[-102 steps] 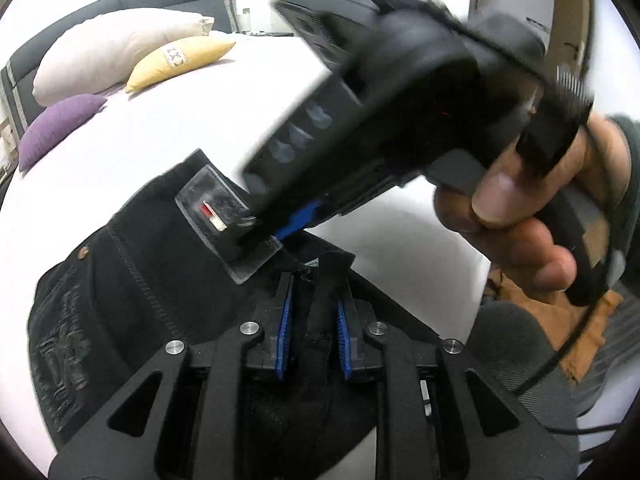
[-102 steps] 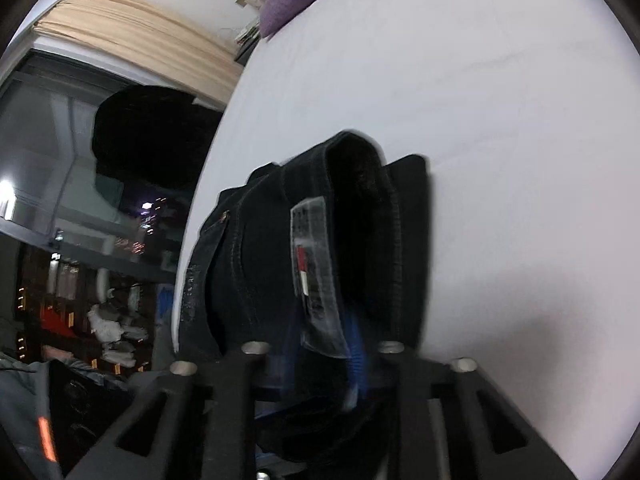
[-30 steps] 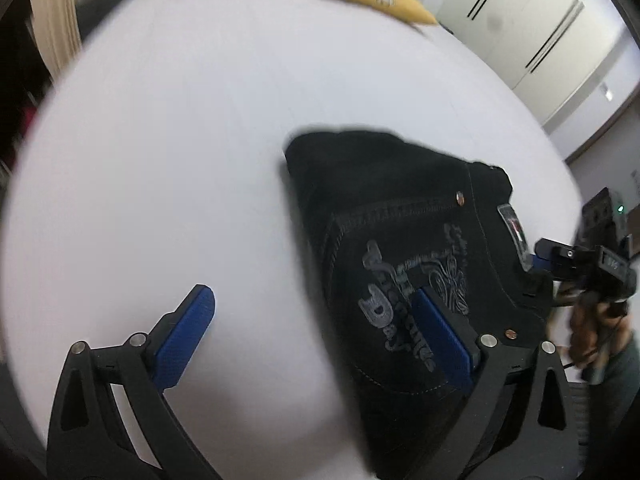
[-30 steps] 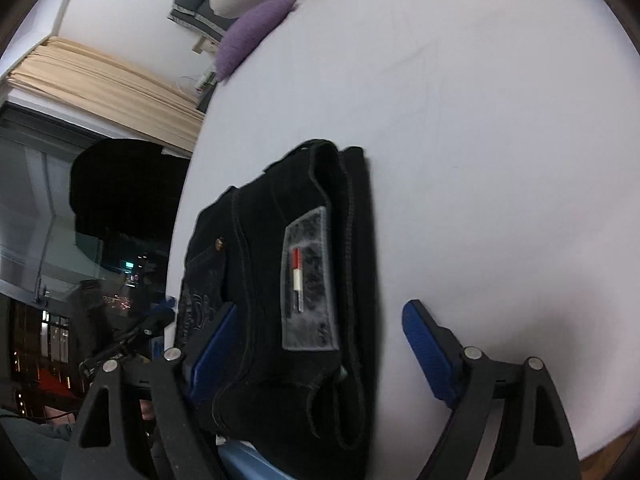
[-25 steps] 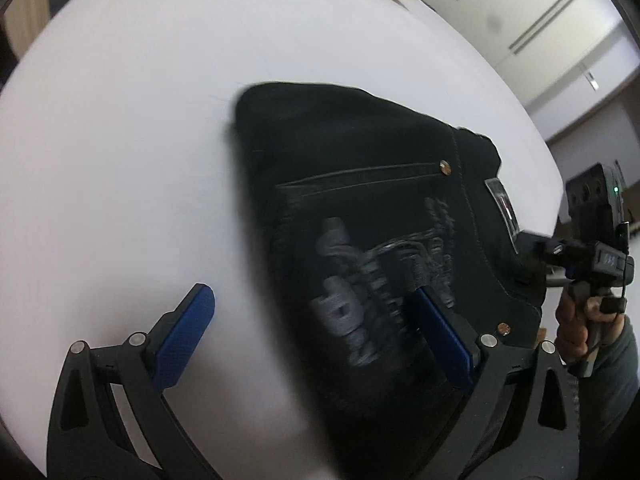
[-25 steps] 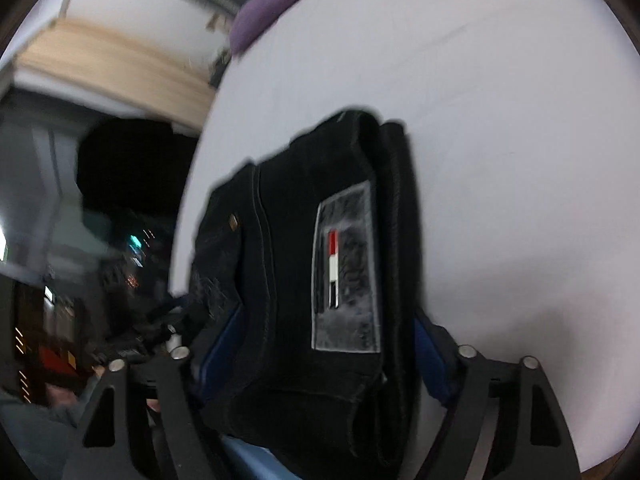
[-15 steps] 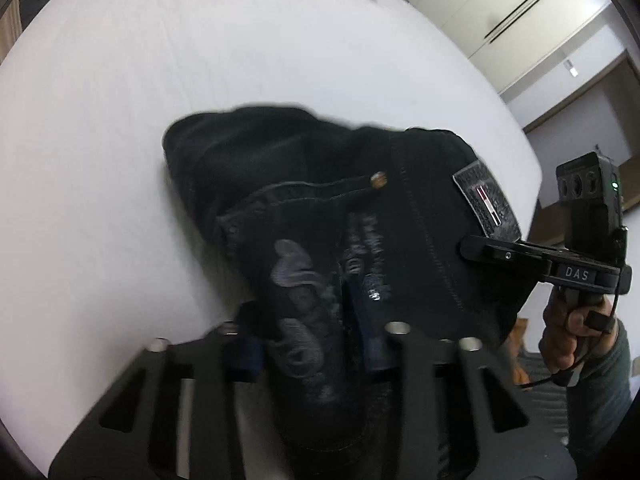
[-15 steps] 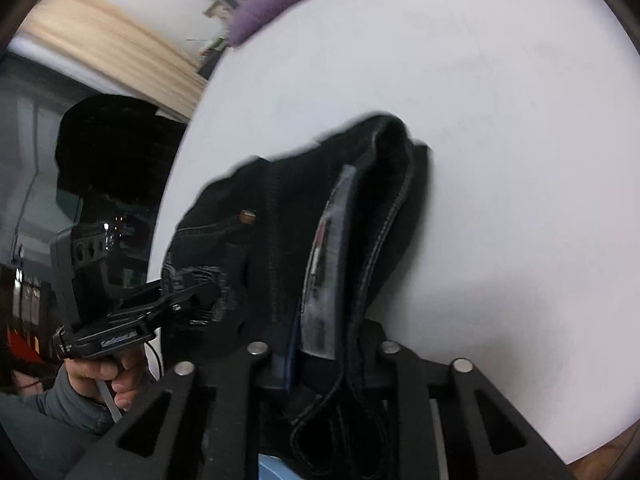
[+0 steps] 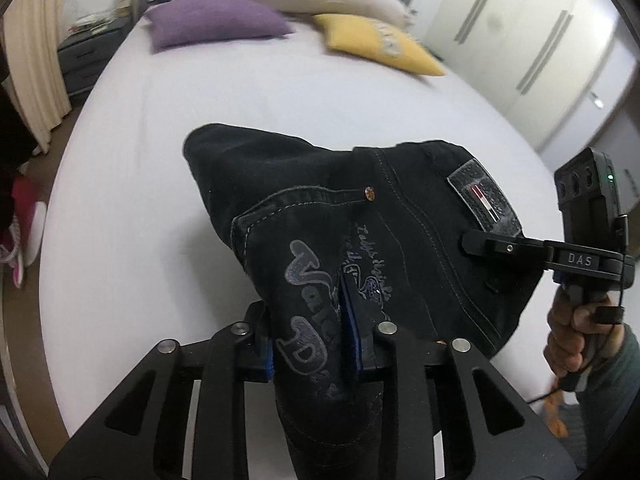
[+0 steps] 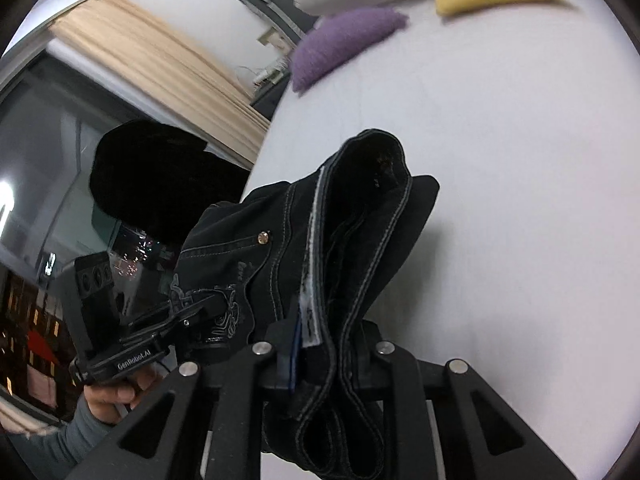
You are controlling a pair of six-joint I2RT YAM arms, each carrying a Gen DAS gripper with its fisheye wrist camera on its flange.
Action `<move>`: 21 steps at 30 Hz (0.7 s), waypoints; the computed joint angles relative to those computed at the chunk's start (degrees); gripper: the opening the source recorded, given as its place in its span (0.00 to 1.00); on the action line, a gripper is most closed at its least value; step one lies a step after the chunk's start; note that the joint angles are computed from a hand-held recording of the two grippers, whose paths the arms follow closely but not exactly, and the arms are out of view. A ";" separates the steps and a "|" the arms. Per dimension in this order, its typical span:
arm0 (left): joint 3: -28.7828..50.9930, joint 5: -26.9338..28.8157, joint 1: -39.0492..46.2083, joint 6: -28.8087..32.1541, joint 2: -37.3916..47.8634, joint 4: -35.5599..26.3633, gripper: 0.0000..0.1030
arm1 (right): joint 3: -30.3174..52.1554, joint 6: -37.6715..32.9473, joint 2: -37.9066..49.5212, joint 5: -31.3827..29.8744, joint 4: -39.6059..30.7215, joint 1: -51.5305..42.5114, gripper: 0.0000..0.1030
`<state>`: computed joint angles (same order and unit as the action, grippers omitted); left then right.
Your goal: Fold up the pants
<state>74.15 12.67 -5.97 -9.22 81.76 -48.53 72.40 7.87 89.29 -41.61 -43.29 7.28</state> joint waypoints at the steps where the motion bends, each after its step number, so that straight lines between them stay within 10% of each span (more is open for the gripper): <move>1: -0.76 0.30 1.45 0.75 1.39 1.34 0.28 | 0.06 1.93 2.23 0.73 2.36 1.22 0.19; 7: -9.39 -1.18 6.23 2.80 5.17 10.71 0.66 | -7.41 7.59 7.41 2.82 13.76 1.48 0.45; 13: -16.83 -5.23 8.42 4.36 -8.46 12.64 0.71 | -13.17 7.22 -2.47 5.83 13.07 0.33 0.66; 18: -20.05 -17.18 2.73 1.94 -28.59 11.42 0.91 | -15.48 8.05 -19.16 17.92 8.36 3.46 0.83; 21: -19.04 -35.57 -8.46 0.10 -41.01 9.06 1.00 | -13.34 9.38 -28.32 30.36 2.70 9.56 0.97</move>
